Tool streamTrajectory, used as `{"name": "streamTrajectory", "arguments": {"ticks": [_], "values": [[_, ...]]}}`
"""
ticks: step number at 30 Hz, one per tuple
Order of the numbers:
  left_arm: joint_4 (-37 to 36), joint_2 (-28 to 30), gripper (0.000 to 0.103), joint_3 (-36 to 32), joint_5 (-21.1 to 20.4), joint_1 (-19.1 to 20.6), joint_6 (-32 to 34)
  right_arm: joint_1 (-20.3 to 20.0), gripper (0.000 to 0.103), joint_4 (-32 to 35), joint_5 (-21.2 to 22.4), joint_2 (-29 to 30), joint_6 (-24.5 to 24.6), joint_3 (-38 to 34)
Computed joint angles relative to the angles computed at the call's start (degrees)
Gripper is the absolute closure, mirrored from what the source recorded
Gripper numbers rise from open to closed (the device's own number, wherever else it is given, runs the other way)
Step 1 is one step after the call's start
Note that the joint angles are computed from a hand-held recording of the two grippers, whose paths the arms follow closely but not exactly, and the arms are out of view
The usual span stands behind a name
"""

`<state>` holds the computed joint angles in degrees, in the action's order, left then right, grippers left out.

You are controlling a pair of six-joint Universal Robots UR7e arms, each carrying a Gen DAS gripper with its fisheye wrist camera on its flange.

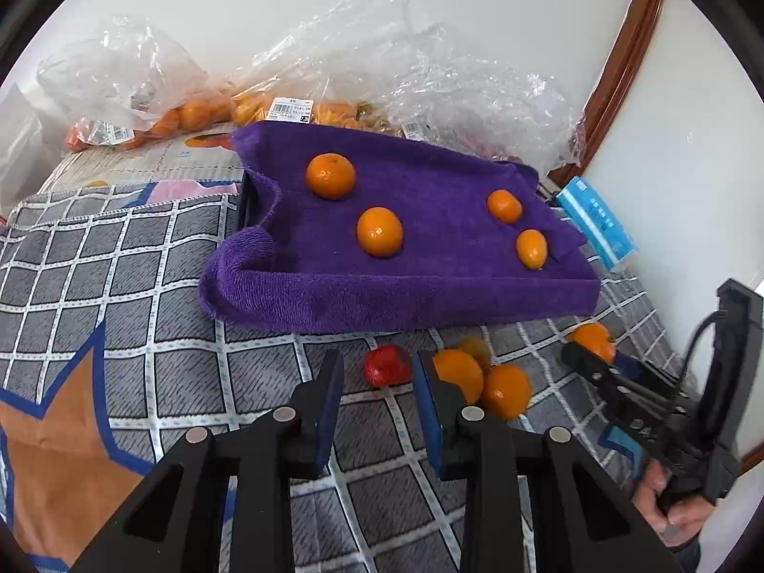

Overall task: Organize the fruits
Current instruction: 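Grasp a large stemmed orange with the right gripper while the left gripper approaches the fruits, then grasp the small red fruit with the left gripper while the right gripper holds the orange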

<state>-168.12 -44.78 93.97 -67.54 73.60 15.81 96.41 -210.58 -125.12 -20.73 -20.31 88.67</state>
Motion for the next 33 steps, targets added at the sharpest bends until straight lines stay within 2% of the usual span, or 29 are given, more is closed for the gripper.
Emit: {"name": "streamTrajectory", "arguments": {"ticks": [7,14,17,27,33], "values": [[2.19,0.97,0.079,-0.79,0.13,0.17,2.86,-1.9,0.059,0.22,6.89,-2.51,3.1,3.31],[3.13,2.61,0.078,-2.28,1.11,-0.12,5.06,-2.02,0.059,0.14,7.63,-2.59,3.14,3.43],[0.33,3.29,0.078,-1.89,2.35,-0.44,6.66,-1.95,0.059,0.01,7.51,-2.51,2.93,3.39],[0.83,1.99,0.08,-1.78,-3.55,1.28,4.25,-2.19,0.059,0.19,8.21,-2.63,3.74,3.49],[-4.94,0.92,0.08,0.66,-5.56,1.54,4.43,-2.19,0.059,-0.46,8.33,-2.65,3.87,3.64]]}}
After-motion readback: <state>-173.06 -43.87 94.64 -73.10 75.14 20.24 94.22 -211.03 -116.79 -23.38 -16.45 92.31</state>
